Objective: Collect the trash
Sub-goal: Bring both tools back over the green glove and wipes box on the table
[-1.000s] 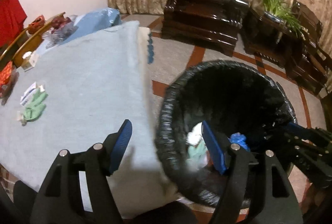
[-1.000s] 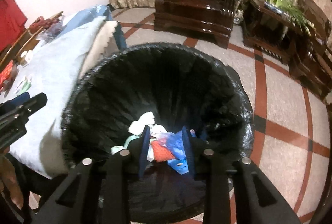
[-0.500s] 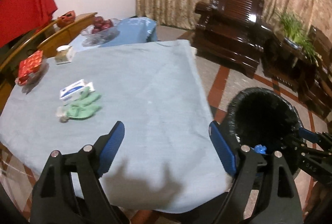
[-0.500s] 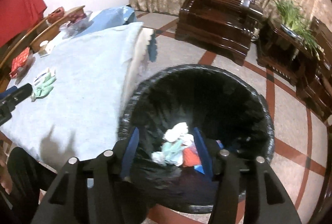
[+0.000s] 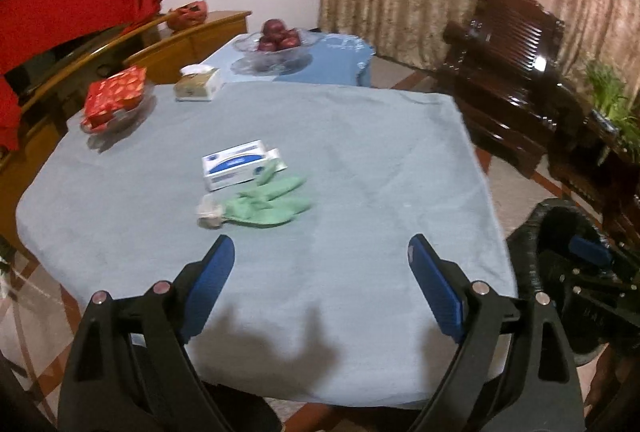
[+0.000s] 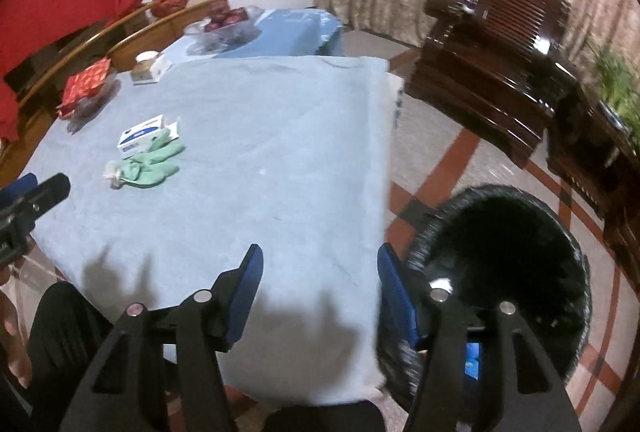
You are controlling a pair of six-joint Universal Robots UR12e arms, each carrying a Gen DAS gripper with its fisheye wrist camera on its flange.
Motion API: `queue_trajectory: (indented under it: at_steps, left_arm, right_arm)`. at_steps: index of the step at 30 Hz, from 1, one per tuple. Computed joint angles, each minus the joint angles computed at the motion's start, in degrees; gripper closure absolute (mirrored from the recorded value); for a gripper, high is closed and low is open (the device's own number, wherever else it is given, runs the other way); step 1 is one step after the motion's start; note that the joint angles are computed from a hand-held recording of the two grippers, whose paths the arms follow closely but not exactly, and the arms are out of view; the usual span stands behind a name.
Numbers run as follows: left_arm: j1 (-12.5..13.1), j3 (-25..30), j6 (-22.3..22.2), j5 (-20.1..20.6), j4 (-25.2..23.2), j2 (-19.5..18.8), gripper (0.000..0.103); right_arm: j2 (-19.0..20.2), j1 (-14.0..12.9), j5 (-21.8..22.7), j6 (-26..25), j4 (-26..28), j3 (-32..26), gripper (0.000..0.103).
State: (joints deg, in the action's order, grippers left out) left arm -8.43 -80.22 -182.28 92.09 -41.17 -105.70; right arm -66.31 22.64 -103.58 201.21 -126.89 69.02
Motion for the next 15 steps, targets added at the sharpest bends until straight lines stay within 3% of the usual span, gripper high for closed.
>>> queue_trajectory:
  at_steps: [15]
  left_arm:
    - [6.3,-0.2,0.7,-0.3,0.3,-2.0,0.016]
  right_arm:
    - [9.8,2.5,1.3,-0.5,2.9,-13.0,0.041]
